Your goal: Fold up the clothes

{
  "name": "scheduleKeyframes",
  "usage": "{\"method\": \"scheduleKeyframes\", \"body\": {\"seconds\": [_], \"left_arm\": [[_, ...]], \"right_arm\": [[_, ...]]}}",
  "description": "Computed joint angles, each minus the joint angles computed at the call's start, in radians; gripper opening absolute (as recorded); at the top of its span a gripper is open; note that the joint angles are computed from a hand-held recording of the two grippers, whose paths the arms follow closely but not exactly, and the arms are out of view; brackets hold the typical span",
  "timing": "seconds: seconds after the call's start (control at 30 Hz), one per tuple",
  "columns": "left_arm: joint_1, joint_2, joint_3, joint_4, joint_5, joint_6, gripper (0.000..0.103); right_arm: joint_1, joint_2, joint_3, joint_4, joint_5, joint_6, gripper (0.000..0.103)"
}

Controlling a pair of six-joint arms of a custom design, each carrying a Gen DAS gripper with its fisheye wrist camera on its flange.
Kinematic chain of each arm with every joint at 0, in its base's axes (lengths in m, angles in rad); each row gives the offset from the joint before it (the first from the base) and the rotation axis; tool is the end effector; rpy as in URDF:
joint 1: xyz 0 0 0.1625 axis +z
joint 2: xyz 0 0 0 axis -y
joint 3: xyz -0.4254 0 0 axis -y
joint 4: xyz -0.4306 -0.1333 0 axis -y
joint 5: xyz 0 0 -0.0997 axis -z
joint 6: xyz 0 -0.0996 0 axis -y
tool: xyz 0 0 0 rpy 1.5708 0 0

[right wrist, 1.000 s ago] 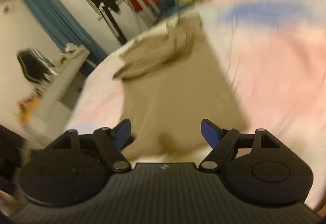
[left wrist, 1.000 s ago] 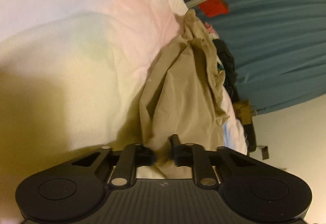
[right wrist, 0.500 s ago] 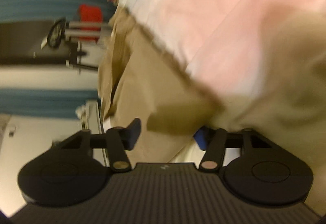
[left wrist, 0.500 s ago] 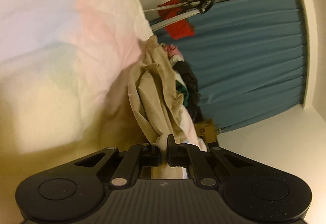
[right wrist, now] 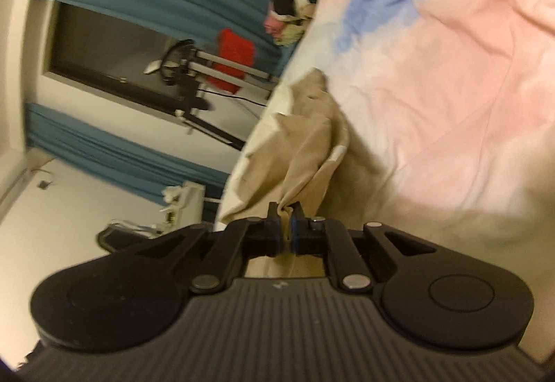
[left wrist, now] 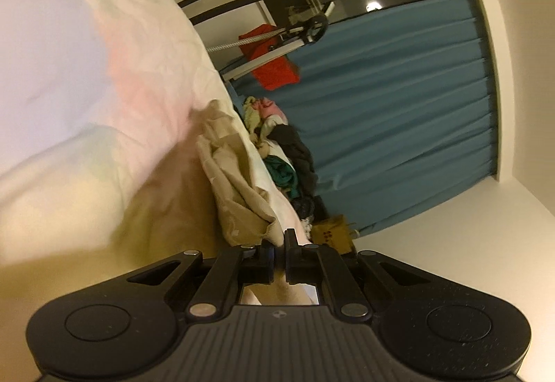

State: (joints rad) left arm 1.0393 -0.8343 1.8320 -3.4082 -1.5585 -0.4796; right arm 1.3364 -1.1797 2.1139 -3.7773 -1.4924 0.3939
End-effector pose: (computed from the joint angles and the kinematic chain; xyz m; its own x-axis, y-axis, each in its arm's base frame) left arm -0.2185 -0.6371 0.1236 -0.9250 0.1770 0.3362 -0.0997 0.7408 -0.6642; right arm 0.0113 -0.5603 0.2756 -0.8852 0.2564 -0.3881 0.4419 0.2032 -0.8737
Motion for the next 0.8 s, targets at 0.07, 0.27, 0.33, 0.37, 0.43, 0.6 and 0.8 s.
{"method": "scheduleKeyframes", "body": {"seconds": [0.07,0.27,0.33,0.37,0.43,0.6,0.8], "left_arm": [[-0.025,-0.061,0.062,-0.001,0.008,-0.014,0.005],[-0.108,-0.237,0.247,0.006,0.053,-0.129,0.005],[-0.134,-0.281,0.305,-0.012,0.067,-0.170,0.005],[-0.149,-0.301,0.338,-0.034,0.081,-0.193,0.005],[-0.172,-0.326,0.385,-0.062,0.102,-0.221,0.005],[-0.180,-0.331,0.376,-0.028,0.136,-0.220,0.005],[-0.134,-0.170,0.063,0.246,0.188,-0.170,0.006]], "right_arm": [[0.010,-0.051,0.049,0.003,0.005,-0.025,0.009],[0.045,-0.181,0.205,-0.047,0.030,-0.071,0.009],[0.056,-0.210,0.243,-0.072,0.029,-0.081,0.009],[0.061,-0.222,0.264,-0.089,0.025,-0.082,0.009],[0.069,-0.239,0.303,-0.125,0.009,-0.066,0.009],[0.051,-0.244,0.317,-0.128,-0.004,0.008,0.009],[0.077,-0.141,0.117,-0.005,-0.090,0.083,0.009]]}}
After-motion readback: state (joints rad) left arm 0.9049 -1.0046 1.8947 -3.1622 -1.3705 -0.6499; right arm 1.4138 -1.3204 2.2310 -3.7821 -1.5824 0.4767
